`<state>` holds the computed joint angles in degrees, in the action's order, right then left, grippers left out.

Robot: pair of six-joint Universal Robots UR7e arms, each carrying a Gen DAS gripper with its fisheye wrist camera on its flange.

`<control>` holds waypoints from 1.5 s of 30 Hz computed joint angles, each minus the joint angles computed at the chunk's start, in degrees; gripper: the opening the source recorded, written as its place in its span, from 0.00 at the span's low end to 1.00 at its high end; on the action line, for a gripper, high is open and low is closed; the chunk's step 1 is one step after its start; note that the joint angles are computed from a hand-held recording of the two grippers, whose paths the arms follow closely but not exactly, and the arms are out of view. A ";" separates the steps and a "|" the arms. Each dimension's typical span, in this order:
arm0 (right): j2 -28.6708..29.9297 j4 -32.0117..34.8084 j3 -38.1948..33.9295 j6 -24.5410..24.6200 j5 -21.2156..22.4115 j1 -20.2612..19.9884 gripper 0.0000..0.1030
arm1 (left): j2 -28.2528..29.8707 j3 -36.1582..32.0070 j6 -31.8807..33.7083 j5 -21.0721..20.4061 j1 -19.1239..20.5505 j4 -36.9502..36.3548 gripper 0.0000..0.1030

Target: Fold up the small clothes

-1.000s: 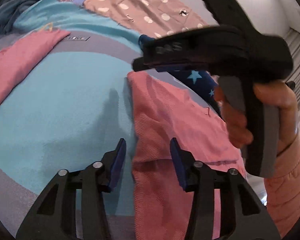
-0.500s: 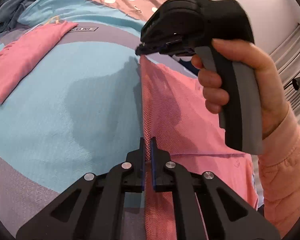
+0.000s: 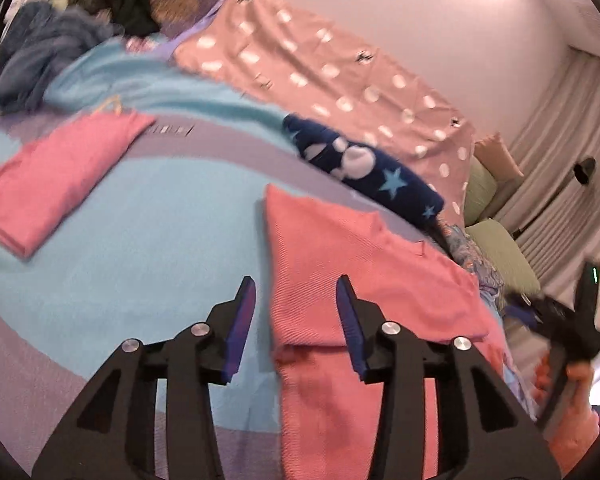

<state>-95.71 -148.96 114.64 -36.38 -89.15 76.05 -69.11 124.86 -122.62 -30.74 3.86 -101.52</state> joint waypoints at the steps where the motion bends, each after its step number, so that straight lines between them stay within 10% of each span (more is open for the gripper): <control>1: -2.17 4.10 -1.64 3.48 3.94 -5.55 0.66 | 1.47 -1.39 1.25 0.49 -0.04 1.35 0.42; 6: -5.98 14.58 -6.83 9.58 16.47 -24.37 0.66 | 6.10 -4.10 11.97 0.96 1.45 -3.26 0.48; 12: -1.79 13.76 -11.55 16.32 24.21 -31.50 0.65 | 8.59 -7.33 14.19 0.43 2.77 -8.45 0.52; 23: 8.68 12.41 -22.41 23.28 29.18 -32.16 0.62 | 18.90 -18.53 31.47 -4.64 7.50 -16.63 0.62; 30: 11.23 11.28 -25.00 24.84 27.55 -32.55 0.16 | 23.23 -22.12 36.59 -6.10 10.15 -18.72 0.62; 45: 4.64 15.95 -20.28 12.52 31.19 -25.61 0.05 | 23.85 -18.74 41.11 -7.67 13.51 -32.42 0.62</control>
<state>-91.08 -133.00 94.35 -23.86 -57.96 50.44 -45.26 106.12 -81.50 -38.41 17.36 -133.94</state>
